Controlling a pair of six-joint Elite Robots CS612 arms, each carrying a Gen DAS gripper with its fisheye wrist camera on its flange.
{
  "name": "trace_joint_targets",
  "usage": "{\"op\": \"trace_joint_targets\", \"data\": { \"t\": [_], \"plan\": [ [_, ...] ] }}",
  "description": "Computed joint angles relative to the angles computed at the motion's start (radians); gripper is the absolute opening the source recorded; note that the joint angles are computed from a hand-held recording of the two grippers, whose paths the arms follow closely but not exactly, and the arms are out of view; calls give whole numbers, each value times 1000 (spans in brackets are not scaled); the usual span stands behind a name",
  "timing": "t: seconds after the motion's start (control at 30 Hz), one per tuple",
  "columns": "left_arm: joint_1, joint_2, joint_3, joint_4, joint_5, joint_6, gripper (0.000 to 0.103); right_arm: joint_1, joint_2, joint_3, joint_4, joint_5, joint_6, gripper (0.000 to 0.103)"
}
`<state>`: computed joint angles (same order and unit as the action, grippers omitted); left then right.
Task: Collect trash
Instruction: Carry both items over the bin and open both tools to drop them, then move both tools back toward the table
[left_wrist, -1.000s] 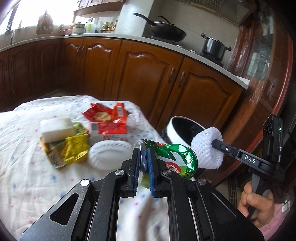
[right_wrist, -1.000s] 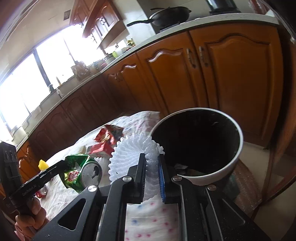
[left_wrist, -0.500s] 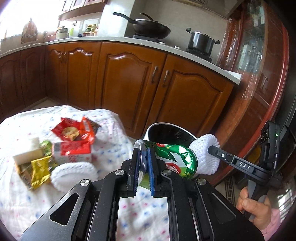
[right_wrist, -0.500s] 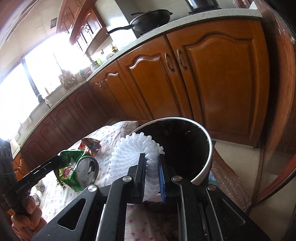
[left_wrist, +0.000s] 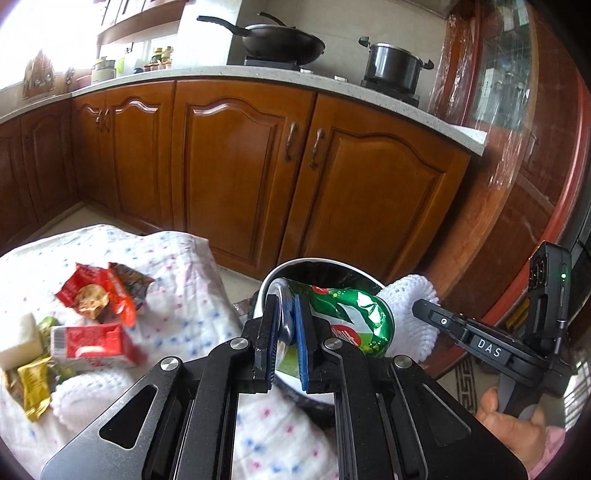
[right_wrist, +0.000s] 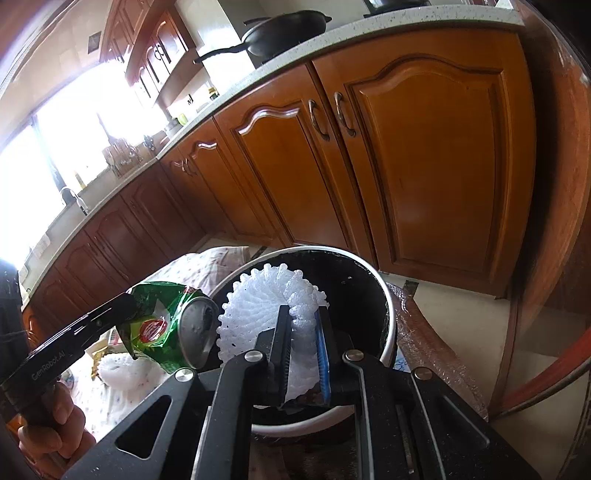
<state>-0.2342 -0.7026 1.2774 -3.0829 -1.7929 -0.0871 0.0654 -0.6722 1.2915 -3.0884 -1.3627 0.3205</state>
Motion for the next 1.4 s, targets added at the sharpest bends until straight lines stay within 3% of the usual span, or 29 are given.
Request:
{"op": "trace_joint_targets", "data": {
  "t": [0.33, 0.6, 0.7, 0.77, 1.0, 1.4],
  "plan": [
    [-16, 31, -50, 55, 5, 26, 8, -5, 24, -39, 62, 3, 1, 17],
    [-25, 38, -63, 85, 1, 50, 10, -12, 26, -38, 62, 30, 19, 49],
    [-24, 33, -55, 73, 7, 45, 21, -11, 19, -25, 46, 29, 29, 51],
    [-22, 28, -45, 61, 7, 33, 29, -11, 12, -12, 32, 37, 34, 56],
    [-2, -1, 19, 28, 7, -23, 38, 1, -13, 39, -35, 65, 52, 76],
    [52, -60, 162, -45, 44, -130, 44, 48, -39, 89, -75, 114, 40, 84]
  ]
}}
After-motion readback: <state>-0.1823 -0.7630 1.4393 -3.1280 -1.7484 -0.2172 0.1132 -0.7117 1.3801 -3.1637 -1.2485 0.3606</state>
